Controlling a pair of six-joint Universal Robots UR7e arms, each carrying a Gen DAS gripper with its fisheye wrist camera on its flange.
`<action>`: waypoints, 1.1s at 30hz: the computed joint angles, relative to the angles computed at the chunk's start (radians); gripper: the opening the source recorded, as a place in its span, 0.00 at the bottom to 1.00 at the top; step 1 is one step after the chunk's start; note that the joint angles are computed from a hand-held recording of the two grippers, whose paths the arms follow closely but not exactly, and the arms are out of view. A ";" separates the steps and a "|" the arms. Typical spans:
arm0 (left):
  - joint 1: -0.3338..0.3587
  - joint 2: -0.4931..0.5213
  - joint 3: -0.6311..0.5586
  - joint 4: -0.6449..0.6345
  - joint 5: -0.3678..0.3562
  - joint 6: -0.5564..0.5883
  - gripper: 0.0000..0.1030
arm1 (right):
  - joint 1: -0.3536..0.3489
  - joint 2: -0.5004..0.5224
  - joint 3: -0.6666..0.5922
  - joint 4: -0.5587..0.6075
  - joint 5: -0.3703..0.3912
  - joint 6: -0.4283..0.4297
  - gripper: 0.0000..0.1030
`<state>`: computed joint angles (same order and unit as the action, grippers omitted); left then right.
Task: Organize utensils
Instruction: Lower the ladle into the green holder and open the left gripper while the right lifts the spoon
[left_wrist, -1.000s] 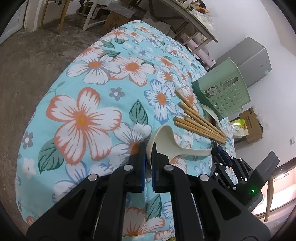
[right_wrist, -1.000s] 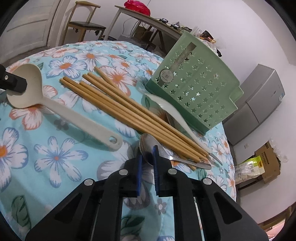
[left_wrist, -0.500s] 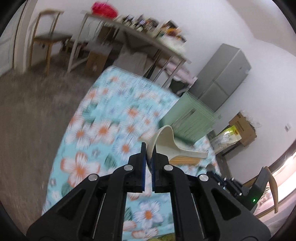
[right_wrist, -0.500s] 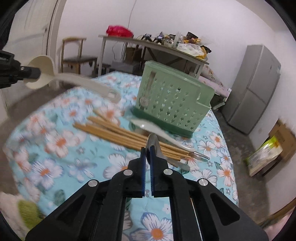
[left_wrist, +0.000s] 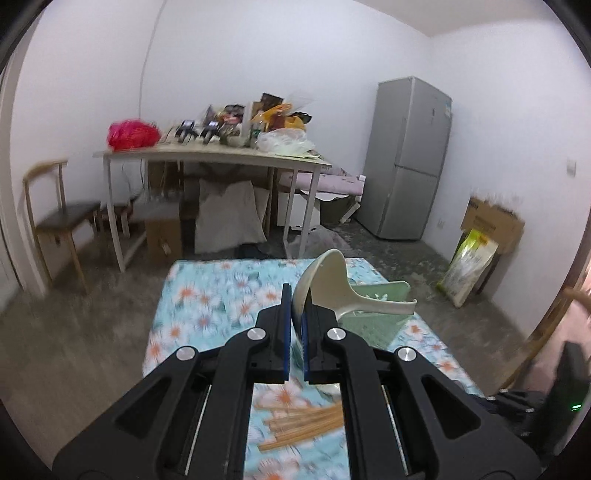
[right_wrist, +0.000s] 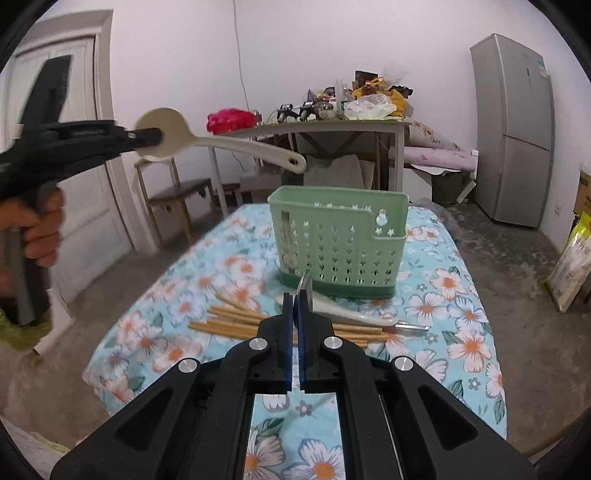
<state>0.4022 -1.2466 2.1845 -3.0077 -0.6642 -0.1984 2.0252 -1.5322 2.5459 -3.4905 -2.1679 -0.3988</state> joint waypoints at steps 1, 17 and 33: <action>0.002 0.019 -0.015 -0.007 0.012 0.028 0.03 | -0.005 -0.012 -0.003 0.006 0.012 0.000 0.02; 0.054 0.367 -0.245 -0.194 0.218 0.698 0.03 | -0.088 -0.006 -0.071 0.018 0.106 -0.030 0.02; 0.166 0.321 -0.302 0.063 -0.045 0.443 0.46 | -0.165 -0.065 -0.126 0.104 0.166 0.021 0.02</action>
<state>0.5684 -0.9256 1.8829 -2.9445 -0.7091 0.2450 1.8598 -1.5976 2.4199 -3.3866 -2.0016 -0.3773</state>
